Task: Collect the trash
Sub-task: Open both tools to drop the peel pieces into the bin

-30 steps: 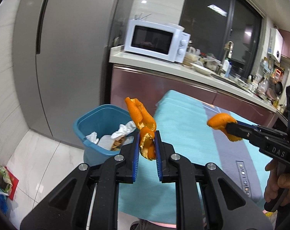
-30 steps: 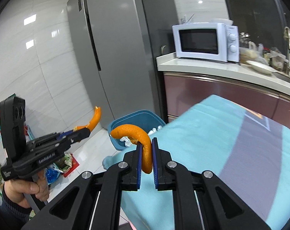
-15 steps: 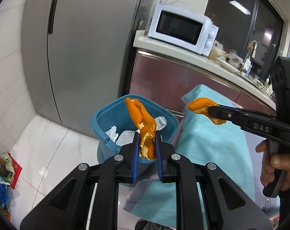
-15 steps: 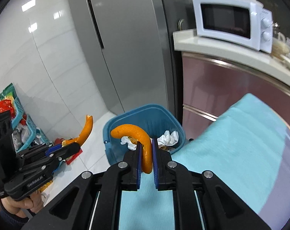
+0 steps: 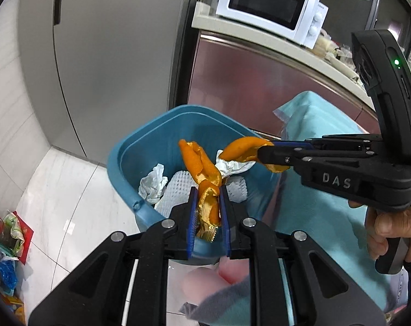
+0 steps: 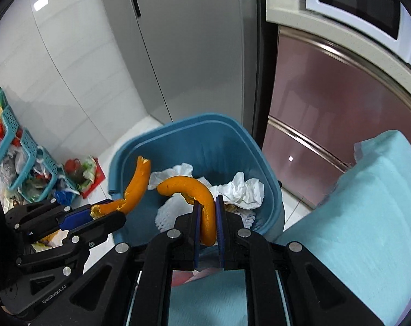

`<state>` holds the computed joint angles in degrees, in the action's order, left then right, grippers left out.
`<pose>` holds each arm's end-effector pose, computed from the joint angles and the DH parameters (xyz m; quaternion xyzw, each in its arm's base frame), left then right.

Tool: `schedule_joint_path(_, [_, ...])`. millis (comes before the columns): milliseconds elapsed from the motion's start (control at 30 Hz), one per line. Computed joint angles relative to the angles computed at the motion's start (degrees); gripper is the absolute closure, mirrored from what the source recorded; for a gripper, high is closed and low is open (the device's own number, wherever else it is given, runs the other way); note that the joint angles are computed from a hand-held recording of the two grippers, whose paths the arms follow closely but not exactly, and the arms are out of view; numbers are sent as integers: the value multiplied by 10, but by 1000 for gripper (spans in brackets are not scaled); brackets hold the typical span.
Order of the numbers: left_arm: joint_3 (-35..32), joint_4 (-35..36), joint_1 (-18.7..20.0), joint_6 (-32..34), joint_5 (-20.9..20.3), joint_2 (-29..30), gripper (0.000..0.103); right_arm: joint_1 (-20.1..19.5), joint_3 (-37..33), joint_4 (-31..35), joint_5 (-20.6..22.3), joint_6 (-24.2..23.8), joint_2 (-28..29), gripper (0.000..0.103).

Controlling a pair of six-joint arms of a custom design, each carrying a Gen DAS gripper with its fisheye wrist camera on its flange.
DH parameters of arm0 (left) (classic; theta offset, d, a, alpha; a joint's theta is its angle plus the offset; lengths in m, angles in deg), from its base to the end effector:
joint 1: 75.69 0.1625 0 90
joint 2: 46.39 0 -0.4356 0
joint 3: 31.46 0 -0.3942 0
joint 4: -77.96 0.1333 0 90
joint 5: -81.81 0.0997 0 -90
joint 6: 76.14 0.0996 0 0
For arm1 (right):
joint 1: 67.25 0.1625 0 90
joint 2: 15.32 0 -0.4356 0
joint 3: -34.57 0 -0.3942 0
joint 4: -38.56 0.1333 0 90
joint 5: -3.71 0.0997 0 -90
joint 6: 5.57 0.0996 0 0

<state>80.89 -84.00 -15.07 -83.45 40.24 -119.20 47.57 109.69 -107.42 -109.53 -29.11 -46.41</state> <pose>-0.0899 -0.5832 0.3254 0.0552 0.8815 -0.3656 0.2937 0.4098 -0.6621 0.0446 0.3799 -0.8973 0.1042 0.1992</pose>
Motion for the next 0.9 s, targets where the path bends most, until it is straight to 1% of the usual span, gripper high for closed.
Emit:
schedule_joint_path(133, [-31,20,14,5,-5,27,87,-1,-23,23,-12,3,16,94])
schedule_joint_path(267, [-42,32,23,8,-4,40,86,-1,-49,51,-27,6,33,94])
schedule_joint_path(400, [-61,46,29,8,1,58,85,2,-84,81,-44,7,55,91])
schedule_joint_path(467, [-65,43,29,11,12,66,83,3,-93,86,-49,8,62,91])
schedule_joint_path(500, [-64,41,30,13,13,66,79,3,-96,87,-50,7,64,91])
schedule_joint_path(533, [-66,42,30,12,13,68,71,2,-97,87,-51,7,65,89])
schedule_joint_path(567, [-67,43,31,8,16,70,60,2,-100,91,-52,8,67,77])
schedule_joint_path(600, [-66,40,30,8,17,70,57,3,-102,93,-57,10,68,70])
schedule_joint_path(633, [-65,37,29,8,19,70,55,4,-97,85,-57,9,67,64])
schedule_joint_path(700, [-64,31,26,9,26,72,54,4,-93,76,-54,6,64,64])
schedule_joint_path(767, [-63,30,25,5,27,71,50,4,-93,78,-55,8,64,64])
schedule_joint_path(900, [-58,23,21,9,31,67,50,4,-83,68,-51,11,58,64])
